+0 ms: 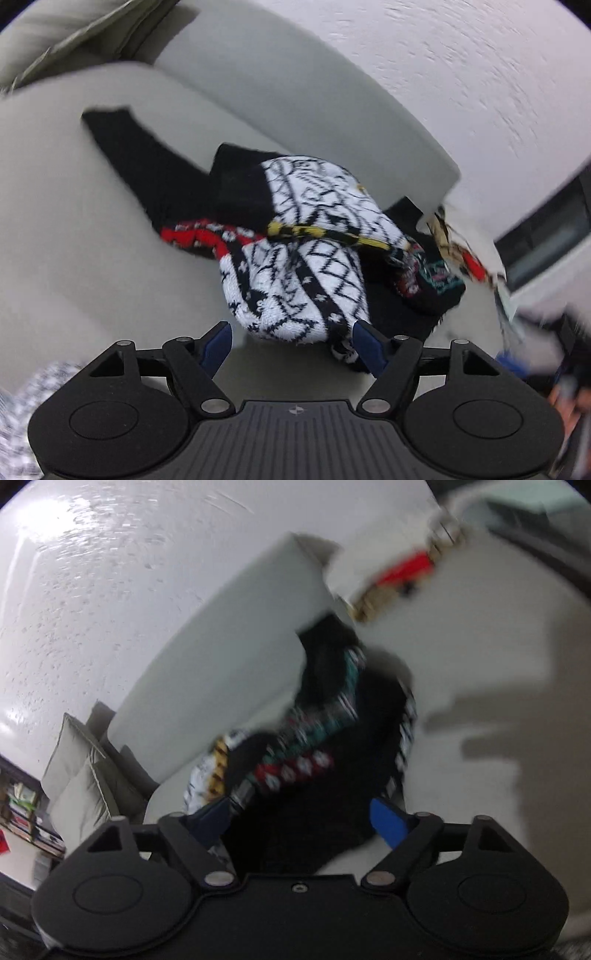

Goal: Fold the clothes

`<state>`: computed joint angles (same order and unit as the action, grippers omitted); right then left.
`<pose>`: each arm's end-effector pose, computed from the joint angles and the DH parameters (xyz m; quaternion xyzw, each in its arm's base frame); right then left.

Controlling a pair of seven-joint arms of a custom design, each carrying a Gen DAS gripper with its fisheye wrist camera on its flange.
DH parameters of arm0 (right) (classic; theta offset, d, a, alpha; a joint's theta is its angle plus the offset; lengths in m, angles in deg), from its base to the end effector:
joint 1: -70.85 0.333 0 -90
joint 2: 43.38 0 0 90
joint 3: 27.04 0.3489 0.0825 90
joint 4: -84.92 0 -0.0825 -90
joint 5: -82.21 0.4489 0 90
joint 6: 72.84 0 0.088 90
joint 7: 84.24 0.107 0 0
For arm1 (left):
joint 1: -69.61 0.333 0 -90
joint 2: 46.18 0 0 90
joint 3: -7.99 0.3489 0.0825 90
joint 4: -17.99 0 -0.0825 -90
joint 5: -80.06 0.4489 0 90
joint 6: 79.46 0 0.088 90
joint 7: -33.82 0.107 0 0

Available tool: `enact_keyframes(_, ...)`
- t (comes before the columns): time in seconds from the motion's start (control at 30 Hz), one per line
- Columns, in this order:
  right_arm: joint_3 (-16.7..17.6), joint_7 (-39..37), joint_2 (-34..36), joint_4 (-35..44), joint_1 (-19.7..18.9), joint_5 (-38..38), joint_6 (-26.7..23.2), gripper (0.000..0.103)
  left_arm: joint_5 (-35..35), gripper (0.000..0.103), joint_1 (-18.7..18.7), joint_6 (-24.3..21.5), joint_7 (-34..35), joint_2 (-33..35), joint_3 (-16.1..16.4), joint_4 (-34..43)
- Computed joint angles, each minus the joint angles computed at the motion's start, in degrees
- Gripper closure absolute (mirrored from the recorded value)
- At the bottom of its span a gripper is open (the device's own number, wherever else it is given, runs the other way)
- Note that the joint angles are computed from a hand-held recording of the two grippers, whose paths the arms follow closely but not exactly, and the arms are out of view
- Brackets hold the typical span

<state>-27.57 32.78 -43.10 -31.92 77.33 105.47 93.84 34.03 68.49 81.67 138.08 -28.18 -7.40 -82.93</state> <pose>0.6566 0.0442 0.5434 -0.3725 0.8230 -0.0867 0.4201 0.7319 -0.1591 0.4659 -0.6927 0.5769 -0.4324 0.0195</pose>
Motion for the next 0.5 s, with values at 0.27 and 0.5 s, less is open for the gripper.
enact_keyframes(0.27, 1.2, -7.7, 2.6, -1.9, -1.0, 14.5, 1.4, 0.034, -9.4, 0.034, 3.8, -6.4, -7.7, 3.3, -1.9, 3.5)
enact_keyframes(0.5, 3.2, -8.5, 6.9, 0.1, -3.0, 16.2, 6.6, 0.044, -16.6, 0.038, 3.2, -6.6, -11.2, 6.1, -2.0, 5.9)
